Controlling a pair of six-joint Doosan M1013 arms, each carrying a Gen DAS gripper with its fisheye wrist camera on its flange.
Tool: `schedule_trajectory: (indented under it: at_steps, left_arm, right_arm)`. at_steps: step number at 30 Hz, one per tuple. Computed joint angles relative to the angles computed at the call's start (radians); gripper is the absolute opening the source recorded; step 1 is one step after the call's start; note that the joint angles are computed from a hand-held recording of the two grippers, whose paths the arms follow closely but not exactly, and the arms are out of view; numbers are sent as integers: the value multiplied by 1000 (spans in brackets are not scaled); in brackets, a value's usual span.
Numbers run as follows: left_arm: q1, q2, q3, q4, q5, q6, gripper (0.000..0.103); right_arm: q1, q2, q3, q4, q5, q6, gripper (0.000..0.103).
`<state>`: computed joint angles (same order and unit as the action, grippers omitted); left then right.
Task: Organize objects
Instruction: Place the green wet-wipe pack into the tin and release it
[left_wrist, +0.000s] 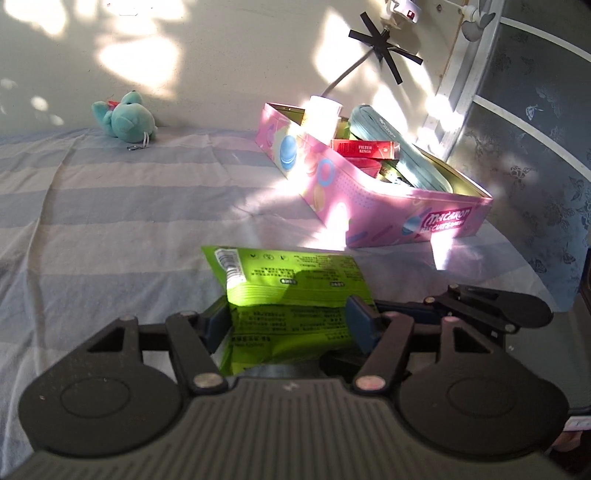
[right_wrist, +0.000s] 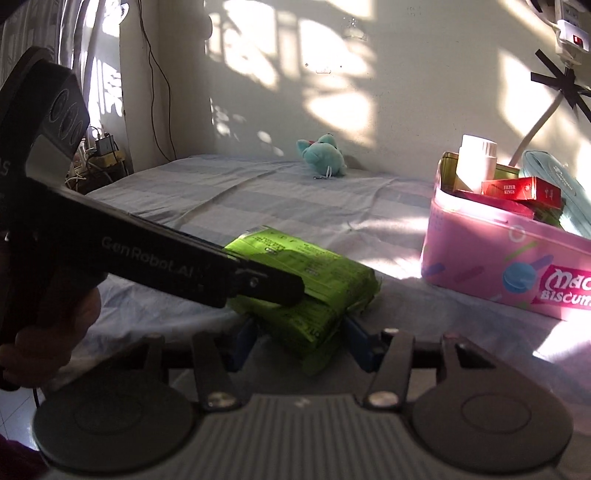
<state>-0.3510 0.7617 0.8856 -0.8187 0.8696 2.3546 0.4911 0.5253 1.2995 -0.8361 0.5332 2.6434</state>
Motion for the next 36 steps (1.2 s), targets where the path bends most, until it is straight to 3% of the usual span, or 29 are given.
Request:
schedule_trajectory:
  at_steps: [4, 5, 8, 14, 20, 23, 27, 36]
  left_arm:
    - [3, -14, -8, -116, 0, 68, 67]
    - [0, -14, -17, -145, -3, 86, 67]
    - [-22, 8, -79, -166, -2, 101, 67]
    - [-79, 118, -294, -75, 49, -31, 67]
    - [-120, 230, -491, 77, 117, -211, 68]
    - [-135, 220, -463, 168, 67, -249, 69]
    - [-133, 186, -394, 148, 23, -186, 69]
    - [-129, 53, -153, 138, -163, -104, 76]
  right_arm:
    - [8, -40, 57, -277, -34, 284, 52]
    - [11, -50, 70, -385, -25, 375, 52]
    - [3, -69, 87, -526, 10, 488, 52]
    - [-50, -82, 87, -555, 61, 515, 52]
    - [-100, -74, 91, -496, 115, 483, 54]
    - [-105, -62, 96, -527, 179, 557, 64]
    - [-111, -79, 143, -611, 141, 743, 64]
    - [-65, -92, 176, -693, 219, 943, 64]
